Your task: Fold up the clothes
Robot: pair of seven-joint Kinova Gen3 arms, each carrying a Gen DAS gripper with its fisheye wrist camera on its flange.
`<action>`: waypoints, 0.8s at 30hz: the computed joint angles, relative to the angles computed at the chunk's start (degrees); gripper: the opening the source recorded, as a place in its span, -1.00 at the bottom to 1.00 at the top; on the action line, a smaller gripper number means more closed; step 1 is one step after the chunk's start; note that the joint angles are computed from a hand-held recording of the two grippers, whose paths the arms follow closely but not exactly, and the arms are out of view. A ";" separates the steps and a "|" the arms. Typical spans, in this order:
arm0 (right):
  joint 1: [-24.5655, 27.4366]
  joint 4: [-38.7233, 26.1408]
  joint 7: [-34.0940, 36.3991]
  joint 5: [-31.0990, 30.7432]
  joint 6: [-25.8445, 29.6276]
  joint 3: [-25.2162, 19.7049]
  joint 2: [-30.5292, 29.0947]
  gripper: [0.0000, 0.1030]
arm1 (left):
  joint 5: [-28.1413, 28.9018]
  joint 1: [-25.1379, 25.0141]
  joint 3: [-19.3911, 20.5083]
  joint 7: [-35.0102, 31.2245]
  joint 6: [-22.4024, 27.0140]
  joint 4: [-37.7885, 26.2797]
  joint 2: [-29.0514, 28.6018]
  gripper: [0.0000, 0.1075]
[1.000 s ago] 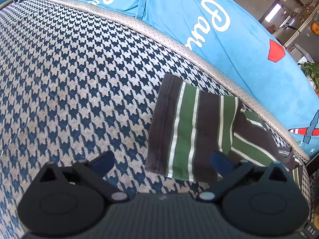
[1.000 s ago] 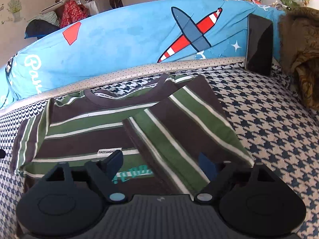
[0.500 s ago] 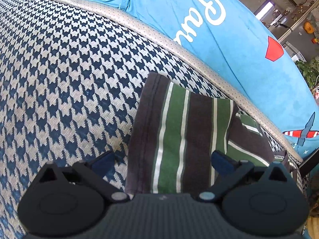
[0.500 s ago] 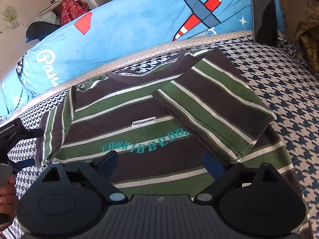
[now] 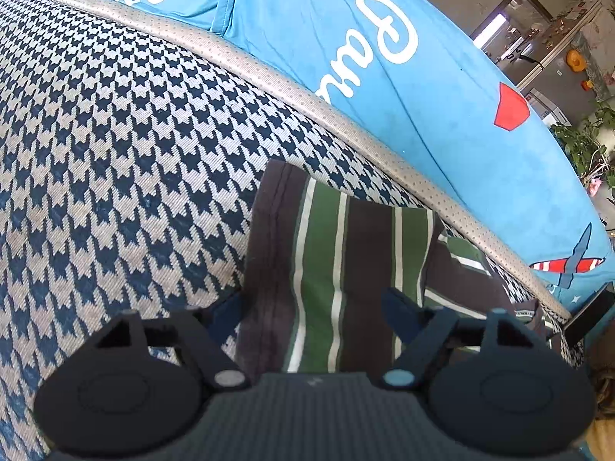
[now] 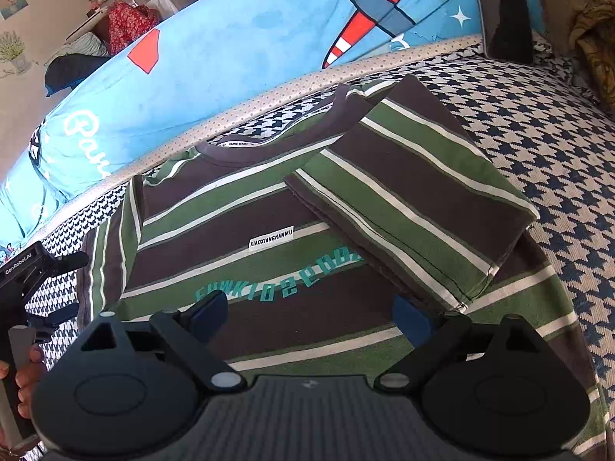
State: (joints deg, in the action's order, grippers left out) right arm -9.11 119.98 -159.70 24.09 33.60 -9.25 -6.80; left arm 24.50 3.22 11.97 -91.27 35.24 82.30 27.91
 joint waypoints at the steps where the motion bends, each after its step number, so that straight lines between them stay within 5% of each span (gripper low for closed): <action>1: -0.02 -0.06 0.05 -0.03 -0.06 -0.01 0.15 0.80 | 0.10 -0.04 0.00 0.04 0.02 -0.18 0.17 0.17; 8: -0.34 -0.18 -0.75 0.73 -0.20 -0.03 0.70 0.80 | 2.21 -1.10 0.36 -0.02 -0.44 1.15 -0.59 -0.05; 15: -0.65 -0.17 -0.88 0.97 -0.25 0.18 0.91 0.80 | 1.27 0.20 -0.68 2.26 -1.90 1.81 -0.95 0.22; 17: -0.68 -0.07 -0.70 0.92 -0.43 0.30 0.88 0.80 | -0.73 1.81 -1.88 4.00 -2.50 1.66 -1.09 0.07; 21: -0.51 0.16 -0.34 0.61 -0.79 0.46 0.66 0.80 | -0.01 0.98 -0.85 5.26 -2.43 1.66 -0.78 -0.57; 24: -0.27 0.28 -0.33 0.53 -0.83 0.45 0.47 0.80 | -0.79 1.87 -1.50 7.18 -3.34 2.44 -1.28 -0.76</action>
State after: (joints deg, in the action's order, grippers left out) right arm -9.38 120.26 -160.02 24.62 32.77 -8.80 -6.33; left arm 23.71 5.09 10.48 -84.08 31.91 84.74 26.63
